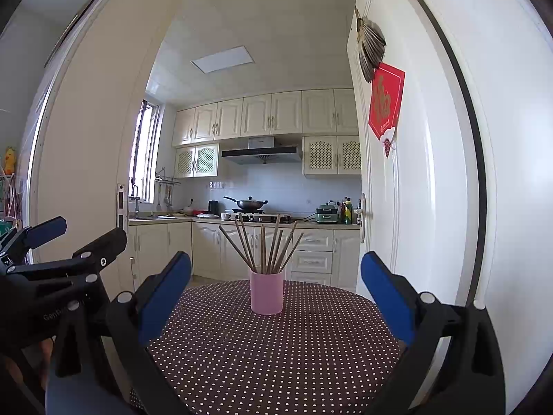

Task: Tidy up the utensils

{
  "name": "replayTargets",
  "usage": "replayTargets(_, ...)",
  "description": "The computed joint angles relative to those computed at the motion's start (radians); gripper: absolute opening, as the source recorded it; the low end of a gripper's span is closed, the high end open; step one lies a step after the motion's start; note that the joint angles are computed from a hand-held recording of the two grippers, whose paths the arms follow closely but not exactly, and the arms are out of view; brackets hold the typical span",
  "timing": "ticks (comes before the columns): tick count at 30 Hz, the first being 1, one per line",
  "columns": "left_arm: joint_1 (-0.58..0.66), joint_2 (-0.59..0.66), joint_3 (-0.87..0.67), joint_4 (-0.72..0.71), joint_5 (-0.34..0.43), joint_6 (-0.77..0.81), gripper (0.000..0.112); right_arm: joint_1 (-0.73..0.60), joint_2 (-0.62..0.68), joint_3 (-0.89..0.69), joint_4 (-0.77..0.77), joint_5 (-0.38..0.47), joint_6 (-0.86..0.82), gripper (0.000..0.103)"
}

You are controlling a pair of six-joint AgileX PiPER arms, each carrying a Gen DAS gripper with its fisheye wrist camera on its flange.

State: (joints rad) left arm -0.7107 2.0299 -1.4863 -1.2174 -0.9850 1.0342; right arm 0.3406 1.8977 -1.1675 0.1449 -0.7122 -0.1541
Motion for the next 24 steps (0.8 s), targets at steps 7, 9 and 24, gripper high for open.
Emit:
replayTargets(7, -0.001, 0.007, -0.009, -0.004, -0.002, 0.004, 0.095, 0.003, 0.001, -0.002, 0.008, 0.002, -0.005, 0.095)
replayTargets(9, -0.002, 0.007, -0.007, -0.003, -0.004, 0.002, 0.095, 0.006, -0.001, 0.003, 0.013, -0.003, -0.010, 0.095)
replayTargets(24, -0.005, 0.013, -0.008, -0.002, -0.015, 0.000, 0.095, 0.008, 0.000, 0.000, 0.016, 0.000, -0.011, 0.095)
